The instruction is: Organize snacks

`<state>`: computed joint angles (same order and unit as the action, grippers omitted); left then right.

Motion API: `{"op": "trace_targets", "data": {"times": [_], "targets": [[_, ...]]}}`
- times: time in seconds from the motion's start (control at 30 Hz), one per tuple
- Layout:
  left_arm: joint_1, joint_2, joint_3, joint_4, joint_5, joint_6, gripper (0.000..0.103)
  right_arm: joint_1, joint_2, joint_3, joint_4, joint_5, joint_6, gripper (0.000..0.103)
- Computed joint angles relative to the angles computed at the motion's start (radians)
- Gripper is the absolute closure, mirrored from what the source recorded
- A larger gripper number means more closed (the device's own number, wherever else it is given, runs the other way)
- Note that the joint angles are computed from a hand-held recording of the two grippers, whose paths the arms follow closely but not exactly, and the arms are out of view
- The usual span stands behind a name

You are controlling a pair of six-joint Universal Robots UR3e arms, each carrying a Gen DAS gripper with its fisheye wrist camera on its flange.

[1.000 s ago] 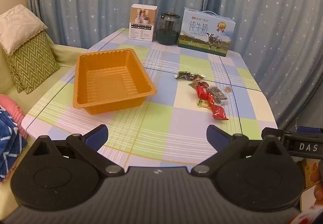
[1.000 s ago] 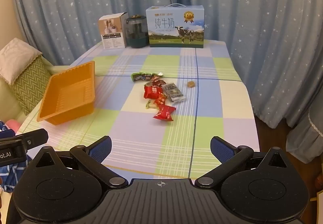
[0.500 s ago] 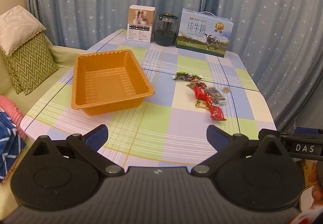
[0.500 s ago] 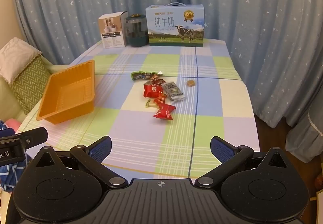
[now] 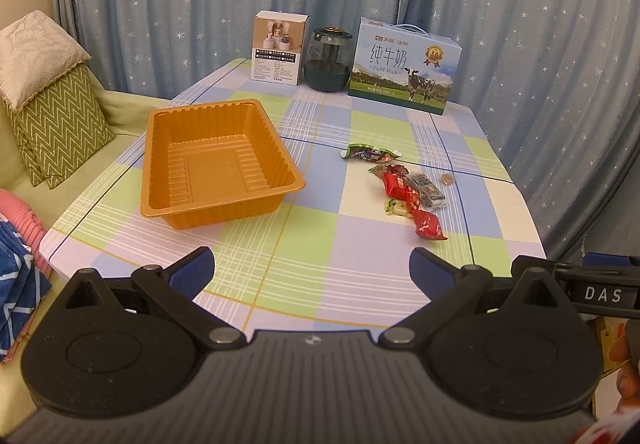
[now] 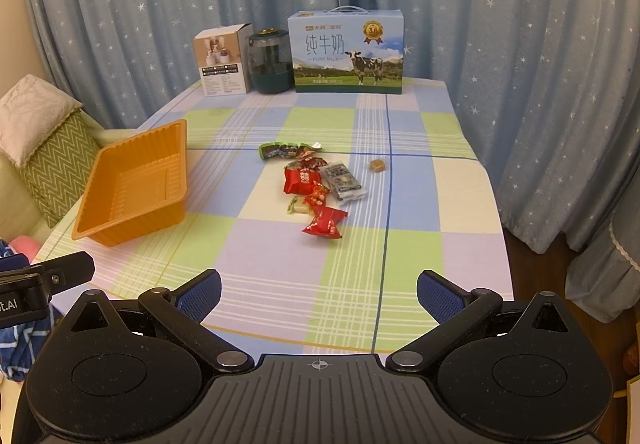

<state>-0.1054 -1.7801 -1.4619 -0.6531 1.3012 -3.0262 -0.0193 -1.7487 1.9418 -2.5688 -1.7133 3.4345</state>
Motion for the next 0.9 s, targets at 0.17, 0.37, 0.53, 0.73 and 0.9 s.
{"op": "trace_targets", "data": {"times": [0.17, 0.37, 0.53, 0.73, 0.9], "targets": [[-0.003, -0.001, 0.005, -0.003, 0.002, -0.002, 0.0, 0.001, 0.001, -0.001, 0.0, 0.0, 0.001, 0.0], [-0.002, 0.0, 0.001, 0.0, 0.001, -0.002, 0.0, 0.002, 0.001, 0.0, -0.001, -0.002, 0.001, 0.0], [0.0, 0.001, 0.0, 0.0, -0.001, -0.001, 0.0, 0.002, 0.002, 0.001, -0.002, -0.002, -0.001, 0.0], [-0.009, -0.002, 0.013, -0.009, 0.004, -0.006, 0.0, -0.001, 0.0, 0.002, -0.001, -0.001, -0.003, 0.0], [-0.016, -0.003, 0.015, -0.009, 0.009, -0.008, 0.0, -0.007, -0.004, 0.005, 0.0, 0.002, -0.007, 0.0]]}}
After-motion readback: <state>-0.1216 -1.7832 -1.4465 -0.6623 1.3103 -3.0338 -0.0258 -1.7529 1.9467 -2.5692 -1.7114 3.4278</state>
